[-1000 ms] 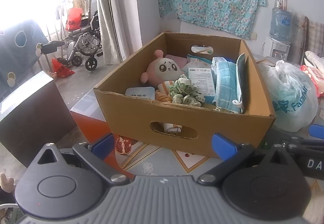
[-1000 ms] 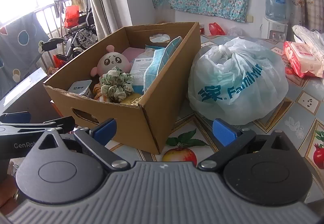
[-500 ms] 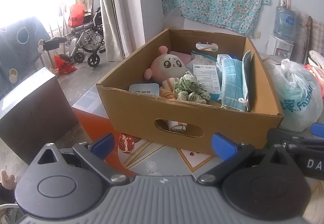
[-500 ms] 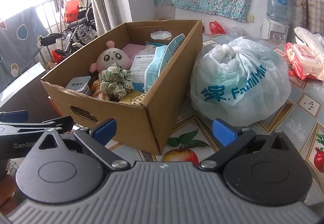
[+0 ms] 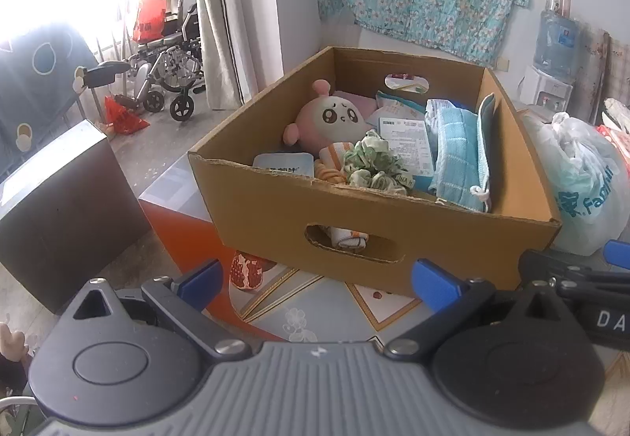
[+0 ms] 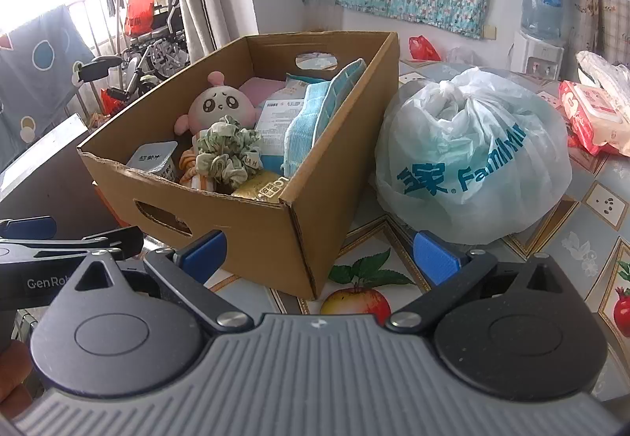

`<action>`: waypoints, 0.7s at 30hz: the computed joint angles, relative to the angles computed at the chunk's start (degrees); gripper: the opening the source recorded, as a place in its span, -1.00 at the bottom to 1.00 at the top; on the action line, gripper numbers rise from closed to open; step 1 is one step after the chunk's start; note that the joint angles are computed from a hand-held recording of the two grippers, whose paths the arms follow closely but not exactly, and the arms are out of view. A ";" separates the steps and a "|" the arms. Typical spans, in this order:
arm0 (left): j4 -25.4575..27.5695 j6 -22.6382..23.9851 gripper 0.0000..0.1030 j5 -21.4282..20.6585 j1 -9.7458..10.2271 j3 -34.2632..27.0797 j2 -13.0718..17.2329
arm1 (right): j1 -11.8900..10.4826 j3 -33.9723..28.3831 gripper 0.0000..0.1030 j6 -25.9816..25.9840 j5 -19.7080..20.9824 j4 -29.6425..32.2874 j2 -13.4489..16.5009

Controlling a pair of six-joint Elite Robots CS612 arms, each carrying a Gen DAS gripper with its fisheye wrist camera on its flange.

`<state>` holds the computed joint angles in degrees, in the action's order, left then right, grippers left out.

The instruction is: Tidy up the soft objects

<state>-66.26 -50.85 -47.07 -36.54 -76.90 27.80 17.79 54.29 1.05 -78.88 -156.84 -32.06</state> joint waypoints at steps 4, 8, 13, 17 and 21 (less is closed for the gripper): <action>0.07 -0.15 0.99 -0.27 0.11 0.09 -0.06 | 0.03 -0.30 0.97 -0.09 -0.01 0.46 0.13; 0.25 -0.45 0.99 -0.64 0.18 0.10 -0.08 | 0.04 -0.37 0.97 -0.02 0.06 0.58 0.16; 0.62 -0.68 0.99 -0.79 0.22 0.31 -0.24 | 0.03 -0.92 0.97 -0.08 0.17 1.30 0.46; 0.85 -0.95 0.99 -0.85 0.20 0.40 -0.30 | 0.04 -0.93 0.97 -0.02 0.16 1.32 0.46; 0.97 -0.98 0.99 -0.86 0.19 0.40 -0.31 | 0.04 -1.04 0.97 -0.01 0.22 1.47 0.54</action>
